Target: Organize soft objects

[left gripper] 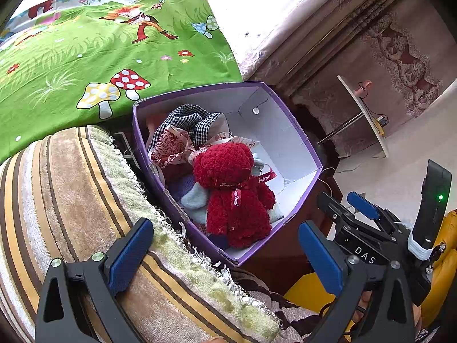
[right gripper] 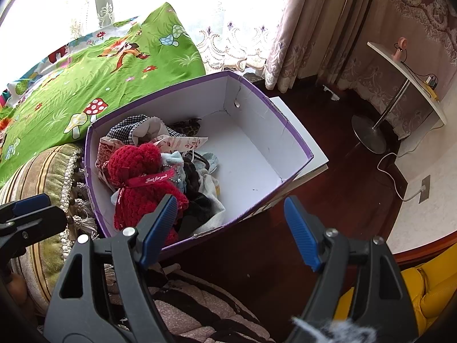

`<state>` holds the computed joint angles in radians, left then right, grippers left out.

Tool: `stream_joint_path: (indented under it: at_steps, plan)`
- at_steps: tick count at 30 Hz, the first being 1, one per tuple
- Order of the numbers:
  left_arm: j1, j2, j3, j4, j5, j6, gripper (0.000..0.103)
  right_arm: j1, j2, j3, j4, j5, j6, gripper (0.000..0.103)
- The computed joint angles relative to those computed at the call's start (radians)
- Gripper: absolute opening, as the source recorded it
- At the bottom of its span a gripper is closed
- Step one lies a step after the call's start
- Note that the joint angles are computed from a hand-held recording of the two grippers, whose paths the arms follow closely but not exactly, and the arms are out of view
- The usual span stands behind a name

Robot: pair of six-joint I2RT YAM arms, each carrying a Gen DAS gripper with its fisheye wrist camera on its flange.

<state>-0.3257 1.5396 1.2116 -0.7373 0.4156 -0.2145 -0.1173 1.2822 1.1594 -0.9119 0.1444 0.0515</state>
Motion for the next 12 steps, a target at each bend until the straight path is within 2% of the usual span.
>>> stream_joint_path:
  at_steps: [12]
  plan:
    - [-0.005,0.014,0.01,-0.006,-0.007,0.007,0.103,-0.001,0.005,-0.005,-0.001,-0.001,0.002,0.08]
